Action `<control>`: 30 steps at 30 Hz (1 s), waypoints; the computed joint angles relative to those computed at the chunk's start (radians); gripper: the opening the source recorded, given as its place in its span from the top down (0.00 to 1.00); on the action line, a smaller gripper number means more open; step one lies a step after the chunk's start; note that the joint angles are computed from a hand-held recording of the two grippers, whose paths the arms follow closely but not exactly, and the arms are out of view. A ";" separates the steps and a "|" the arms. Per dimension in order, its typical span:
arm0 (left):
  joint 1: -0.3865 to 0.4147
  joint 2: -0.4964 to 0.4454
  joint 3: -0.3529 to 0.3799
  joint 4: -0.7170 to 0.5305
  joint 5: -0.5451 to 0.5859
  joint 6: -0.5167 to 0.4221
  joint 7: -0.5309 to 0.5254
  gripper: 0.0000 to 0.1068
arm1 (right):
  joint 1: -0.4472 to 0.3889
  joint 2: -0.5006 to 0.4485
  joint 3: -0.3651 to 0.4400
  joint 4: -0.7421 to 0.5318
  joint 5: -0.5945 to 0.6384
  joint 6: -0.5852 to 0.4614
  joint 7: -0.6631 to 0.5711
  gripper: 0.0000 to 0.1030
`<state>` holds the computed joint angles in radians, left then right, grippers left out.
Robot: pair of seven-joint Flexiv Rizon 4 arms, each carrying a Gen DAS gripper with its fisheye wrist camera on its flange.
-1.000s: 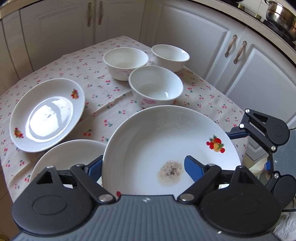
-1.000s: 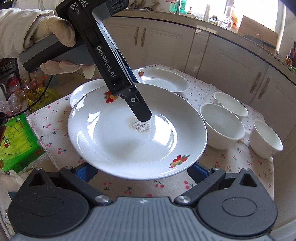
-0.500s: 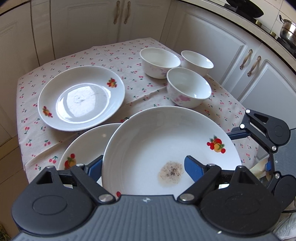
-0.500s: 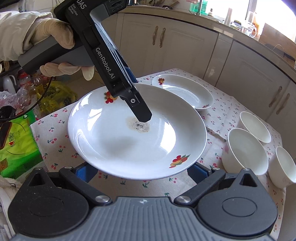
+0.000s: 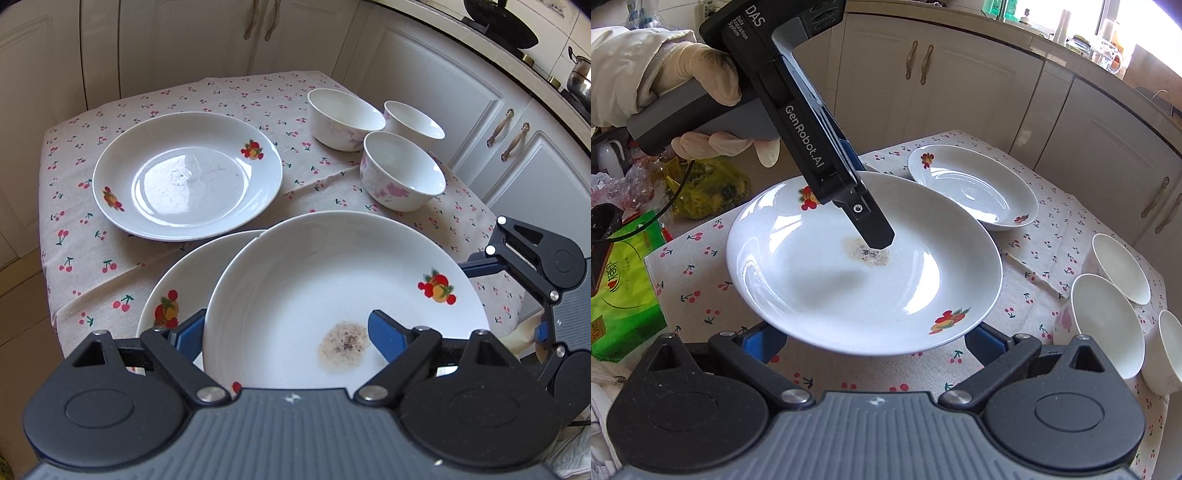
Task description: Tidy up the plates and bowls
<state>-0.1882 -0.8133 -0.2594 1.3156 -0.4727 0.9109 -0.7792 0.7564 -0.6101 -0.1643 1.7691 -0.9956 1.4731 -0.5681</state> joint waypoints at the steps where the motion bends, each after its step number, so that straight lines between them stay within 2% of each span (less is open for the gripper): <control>1: 0.000 -0.004 0.001 -0.005 0.001 -0.005 0.000 0.16 | -0.003 -0.002 0.007 -0.003 0.008 -0.007 -0.007 0.00; 13: -0.004 -0.033 0.012 -0.047 0.016 -0.037 -0.016 0.16 | -0.010 -0.010 0.028 -0.024 0.042 -0.031 -0.042 0.00; 30: -0.026 -0.061 0.046 -0.115 0.074 -0.096 -0.067 0.16 | -0.006 -0.016 0.025 -0.030 0.084 -0.014 -0.064 0.00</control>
